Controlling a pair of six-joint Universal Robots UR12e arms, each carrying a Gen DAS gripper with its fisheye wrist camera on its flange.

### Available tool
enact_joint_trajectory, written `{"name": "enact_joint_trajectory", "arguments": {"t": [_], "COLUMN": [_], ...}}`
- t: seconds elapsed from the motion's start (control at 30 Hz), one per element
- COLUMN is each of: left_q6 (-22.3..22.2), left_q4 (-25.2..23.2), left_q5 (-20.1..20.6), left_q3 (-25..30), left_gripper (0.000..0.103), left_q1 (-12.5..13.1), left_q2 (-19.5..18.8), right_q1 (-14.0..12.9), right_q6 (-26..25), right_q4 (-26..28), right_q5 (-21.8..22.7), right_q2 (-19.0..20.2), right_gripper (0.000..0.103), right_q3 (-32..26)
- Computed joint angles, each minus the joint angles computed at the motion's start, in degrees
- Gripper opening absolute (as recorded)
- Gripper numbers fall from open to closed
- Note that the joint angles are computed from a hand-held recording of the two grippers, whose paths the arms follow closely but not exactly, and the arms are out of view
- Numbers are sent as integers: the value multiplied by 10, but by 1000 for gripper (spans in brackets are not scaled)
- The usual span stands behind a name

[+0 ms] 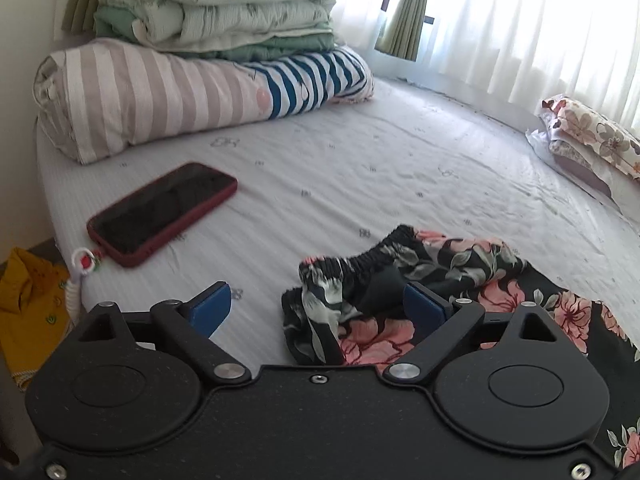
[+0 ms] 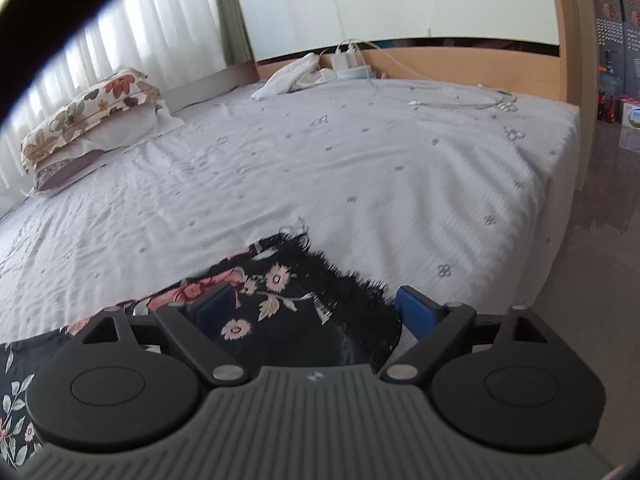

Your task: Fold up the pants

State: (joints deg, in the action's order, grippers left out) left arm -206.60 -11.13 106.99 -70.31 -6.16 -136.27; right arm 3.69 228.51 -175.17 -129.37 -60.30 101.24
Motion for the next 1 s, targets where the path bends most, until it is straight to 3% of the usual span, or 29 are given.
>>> {"name": "enact_joint_trajectory", "arguments": {"t": [0.13,0.23,0.3,0.37,0.43,0.5,0.6,0.8,0.87,1.0], "left_q6": [19,47,73,98,110,129,163,175,179,199], "left_q4": [25,34,39,29,19,25,19,-6,27,40], "left_q5": [-9,-46,-74,-103,-146,-188,-207,-197,-195,-194], "left_q3": [-9,-10,-4,8,20,26,33,12,-11,-33], "left_gripper": [94,88,67,31,20,20,20,20,21,21], "left_q1": [1,2,0,-3,-5,-9,-21,-35,-33,-29], "left_q2": [6,8,5,-2,-8,-16,-26,-26,-20,-10], "right_q1": [8,17,25,32,41,52,73,112,121,132], "right_q6": [11,-25,-65,-103,-141,-181,-238,-354,-376,-414], "right_q4": [19,-1,-26,-42,-58,-78,-109,-169,-166,-163], "right_q5": [-43,-56,-45,-21,11,39,75,143,155,158], "right_q2": [-4,3,14,28,48,74,120,196,206,219], "right_gripper": [101,102,103,103,103,103,103,103,103,101], "right_q3": [-6,-19,-34,-56,-84,-117,-171,-253,-266,-278]}}
